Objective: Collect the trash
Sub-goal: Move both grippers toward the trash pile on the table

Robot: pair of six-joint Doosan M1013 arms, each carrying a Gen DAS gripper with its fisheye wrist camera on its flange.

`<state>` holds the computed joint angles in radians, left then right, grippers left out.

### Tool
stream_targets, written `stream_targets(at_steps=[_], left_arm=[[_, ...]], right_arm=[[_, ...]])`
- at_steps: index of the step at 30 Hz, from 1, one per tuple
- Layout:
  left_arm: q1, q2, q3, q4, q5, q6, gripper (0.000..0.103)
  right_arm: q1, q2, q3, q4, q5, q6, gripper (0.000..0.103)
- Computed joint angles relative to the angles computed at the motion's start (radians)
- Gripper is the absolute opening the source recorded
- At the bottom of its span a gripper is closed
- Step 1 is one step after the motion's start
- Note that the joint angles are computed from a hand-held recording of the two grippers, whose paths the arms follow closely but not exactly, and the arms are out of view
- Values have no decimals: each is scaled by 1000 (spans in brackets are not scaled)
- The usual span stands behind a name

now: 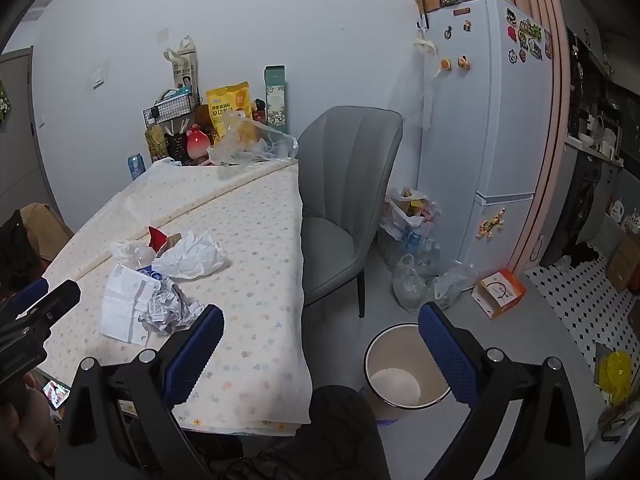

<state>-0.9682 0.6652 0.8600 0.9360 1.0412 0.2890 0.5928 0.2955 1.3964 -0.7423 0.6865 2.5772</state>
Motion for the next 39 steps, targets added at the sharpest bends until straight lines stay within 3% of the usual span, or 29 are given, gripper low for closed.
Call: stream_targets(at_steps=[16, 28, 36, 39], left_arm=[[-1, -2, 9, 3, 2, -12, 98], [-2, -7, 17, 7, 1, -24, 98], [1, -8, 19, -6, 0, -19, 98], [4, -12, 27, -9, 0, -24, 98]], right_arm=[[-4, -2, 1, 22, 1, -13, 95], [2, 5, 13, -58, -27, 54, 95], [-3, 7, 6, 17, -21, -1, 95], [-9, 12, -3, 97, -41, -91, 95]])
